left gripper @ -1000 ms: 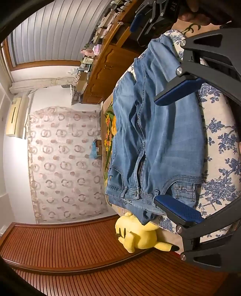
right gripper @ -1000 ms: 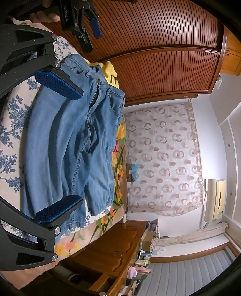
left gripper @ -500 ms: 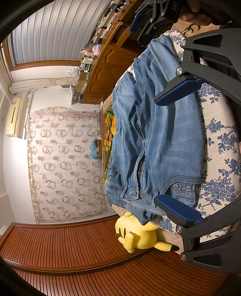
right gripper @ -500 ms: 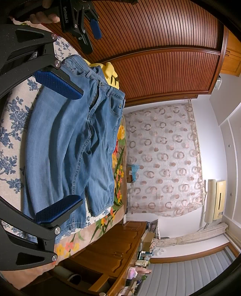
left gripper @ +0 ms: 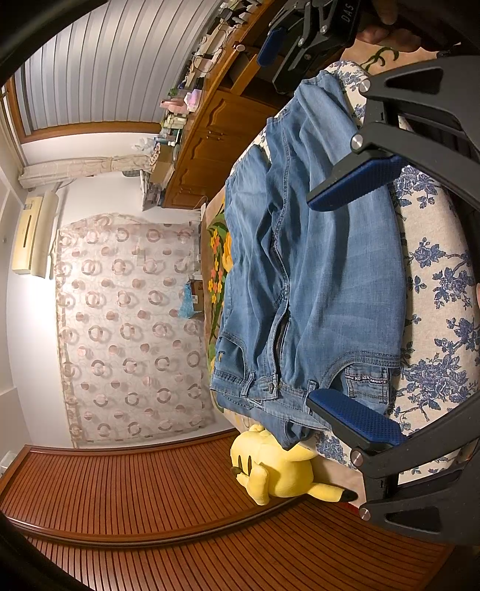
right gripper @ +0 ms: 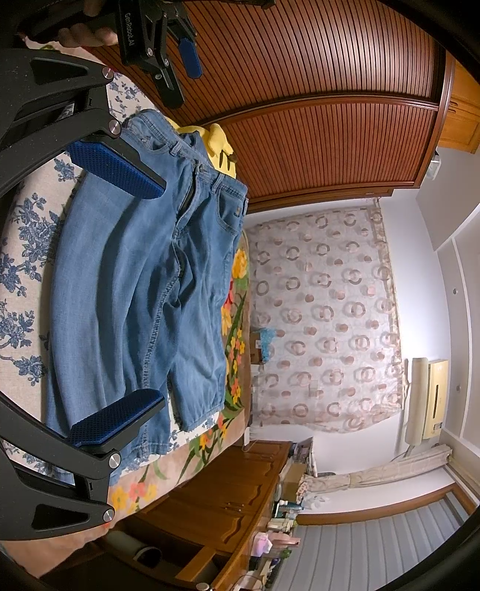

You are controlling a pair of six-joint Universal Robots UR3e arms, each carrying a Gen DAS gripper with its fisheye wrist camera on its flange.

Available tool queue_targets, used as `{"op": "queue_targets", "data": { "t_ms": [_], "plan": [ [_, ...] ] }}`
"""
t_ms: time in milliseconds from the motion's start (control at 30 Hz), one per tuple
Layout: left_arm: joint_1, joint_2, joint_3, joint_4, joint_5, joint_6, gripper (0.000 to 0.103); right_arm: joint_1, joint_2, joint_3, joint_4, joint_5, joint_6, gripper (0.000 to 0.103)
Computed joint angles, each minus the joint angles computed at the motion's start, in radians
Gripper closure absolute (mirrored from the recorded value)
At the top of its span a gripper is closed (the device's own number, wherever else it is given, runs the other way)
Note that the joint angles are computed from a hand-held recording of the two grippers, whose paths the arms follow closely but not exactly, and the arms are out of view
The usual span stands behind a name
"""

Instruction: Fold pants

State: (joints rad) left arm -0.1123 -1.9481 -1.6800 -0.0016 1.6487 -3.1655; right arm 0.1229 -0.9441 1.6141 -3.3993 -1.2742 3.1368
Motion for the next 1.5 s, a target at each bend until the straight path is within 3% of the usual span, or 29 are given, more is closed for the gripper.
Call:
{"op": "queue_targets", "data": {
  "t_ms": [1233,1400,1500],
  "plan": [
    [-0.010,0.002,-0.013,0.008,0.007,-0.004,0.006,0.001,-0.006,0.012,-0.017,-0.002,0.000,0.001],
    [-0.022,-0.005,-0.013,-0.019,0.000,-0.011,0.006,0.000,-0.002,0.006,-0.004,0.001,-0.002,0.001],
    [-0.076,-0.026,0.062,-0.105,0.039,-0.037,0.006,-0.002,0.002,0.004,0.004,0.002,-0.002,0.001]
  ]
}}
